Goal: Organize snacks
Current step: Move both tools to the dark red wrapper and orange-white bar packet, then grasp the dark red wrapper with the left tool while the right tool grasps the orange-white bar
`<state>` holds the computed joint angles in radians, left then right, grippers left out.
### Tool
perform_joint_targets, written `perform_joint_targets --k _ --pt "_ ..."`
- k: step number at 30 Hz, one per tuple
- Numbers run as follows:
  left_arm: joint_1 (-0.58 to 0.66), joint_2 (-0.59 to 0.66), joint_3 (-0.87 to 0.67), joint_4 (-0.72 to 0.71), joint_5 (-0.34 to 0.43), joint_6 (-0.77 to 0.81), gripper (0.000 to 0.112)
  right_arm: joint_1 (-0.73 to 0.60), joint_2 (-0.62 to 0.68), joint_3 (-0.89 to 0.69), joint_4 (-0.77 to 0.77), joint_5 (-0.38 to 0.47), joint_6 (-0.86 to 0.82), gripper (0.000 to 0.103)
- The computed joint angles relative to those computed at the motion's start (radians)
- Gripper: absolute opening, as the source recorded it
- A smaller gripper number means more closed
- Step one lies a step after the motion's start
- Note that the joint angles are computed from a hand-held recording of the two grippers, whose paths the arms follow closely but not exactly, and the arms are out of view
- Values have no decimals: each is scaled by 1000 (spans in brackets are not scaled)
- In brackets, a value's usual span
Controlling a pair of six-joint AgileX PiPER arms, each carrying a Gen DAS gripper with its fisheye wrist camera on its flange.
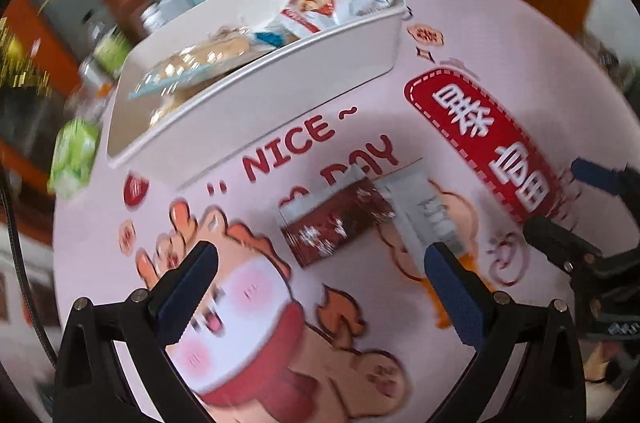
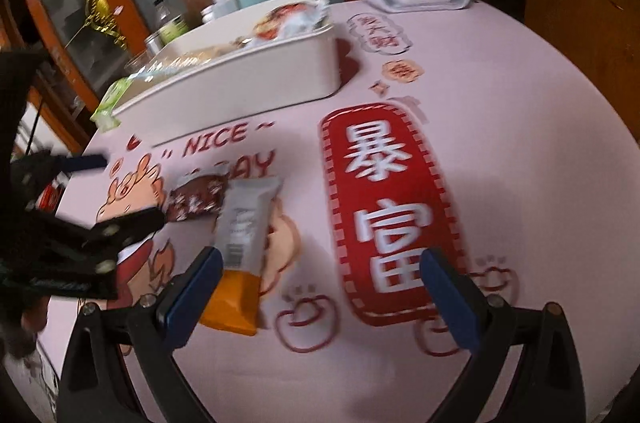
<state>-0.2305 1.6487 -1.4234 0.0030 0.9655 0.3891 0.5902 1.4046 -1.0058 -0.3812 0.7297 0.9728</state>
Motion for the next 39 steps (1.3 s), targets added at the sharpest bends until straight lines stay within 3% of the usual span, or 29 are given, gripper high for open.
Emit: perform_joint_targets --k 3,11,13,17,21,24,27,31,35,39 --pt "-6 38 -5 33 -44 79 103 41 50 -21 -3 -17 8 100" --pt "11 169 -70 28 -44 266 102 113 182 -94 -32 -17 18 99" --pt "19 194 -95 15 -39 293 102 125 212 -112 -48 -3 16 93" --pt "33 238 -147 -19 -20 332 102 164 262 -151 -132 68 33 71" --pt "20 265 -170 -19 -22 359 102 152 250 -140 -143 62 42 41" --pt "10 267 -157 -25 -37 391 100 132 248 -149 -120 71 27 41" --pt "13 288 -201 -59 24 412 88 127 236 -134 -130 72 33 40" --pt "18 304 -249 -115 122 422 45 122 220 -119 -135 84 46 40" --pt "-30 240 -145 -37 24 363 40 113 204 -109 -139 92 60 39" --pt "-38 214 -115 -50 36 321 38 119 171 -91 -177 105 105 39"
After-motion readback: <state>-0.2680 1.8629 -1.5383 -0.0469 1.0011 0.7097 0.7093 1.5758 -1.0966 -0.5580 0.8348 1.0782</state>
